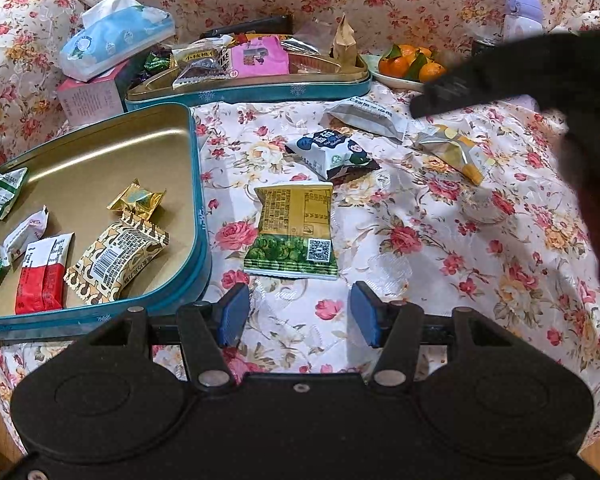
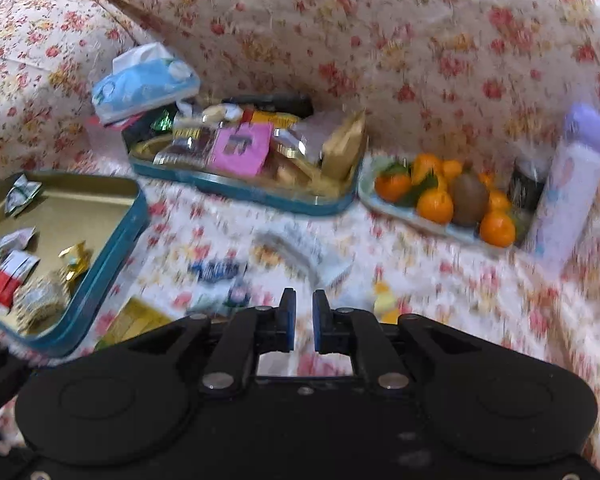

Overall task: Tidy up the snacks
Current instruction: 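Close the right tool on the white sesame crisp wrapper and lift it, then lower the left tool onto the yellow-green packet and close it while the right tool holds the white wrapper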

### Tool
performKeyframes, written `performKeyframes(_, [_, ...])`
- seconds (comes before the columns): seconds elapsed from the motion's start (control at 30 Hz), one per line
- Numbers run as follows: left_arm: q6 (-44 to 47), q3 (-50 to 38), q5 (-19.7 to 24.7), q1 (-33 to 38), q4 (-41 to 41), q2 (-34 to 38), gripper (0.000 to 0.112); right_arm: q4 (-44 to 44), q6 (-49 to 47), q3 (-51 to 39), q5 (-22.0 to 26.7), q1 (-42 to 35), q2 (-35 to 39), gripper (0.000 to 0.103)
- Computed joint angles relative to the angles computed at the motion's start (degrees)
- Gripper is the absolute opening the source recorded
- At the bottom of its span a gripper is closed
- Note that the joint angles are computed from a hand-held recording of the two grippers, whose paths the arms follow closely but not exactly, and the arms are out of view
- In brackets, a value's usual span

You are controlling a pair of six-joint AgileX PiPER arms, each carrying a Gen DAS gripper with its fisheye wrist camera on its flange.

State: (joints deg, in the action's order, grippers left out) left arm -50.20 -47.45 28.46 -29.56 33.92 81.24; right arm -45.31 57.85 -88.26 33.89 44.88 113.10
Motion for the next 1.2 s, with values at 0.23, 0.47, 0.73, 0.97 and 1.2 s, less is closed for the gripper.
performKeyframes(0.23, [0.7, -0.3, 0.3, 0.1, -0.6, 0.2, 0.060, 8.7, -17.1, -15.3, 1.4, -3.8, 10.8, 0.034])
performKeyframes(0.47, [2.0, -0.7, 0.6, 0.3, -1.8, 0.2, 0.060, 17.4, -28.9, -23.4, 2.4, -6.7, 17.2, 0.040])
performKeyframes(0.73, [2.0, -0.7, 0.6, 0.3, -1.8, 0.2, 0.060, 18.7, -30.0, -24.2, 0.8, -7.4, 19.3, 0.038])
performKeyframes(0.97, [1.9, -0.6, 0.5, 0.3, -1.7, 0.2, 0.060, 6.0, -13.7, -16.4, -0.9, -5.1, 13.6, 0.021])
performKeyframes(1.2, [3.1, -0.3, 0.1, 0.7, -2.2, 0.0, 0.060, -5.8, 9.1, 1.9, -1.0, -1.1, -1.5, 0.022])
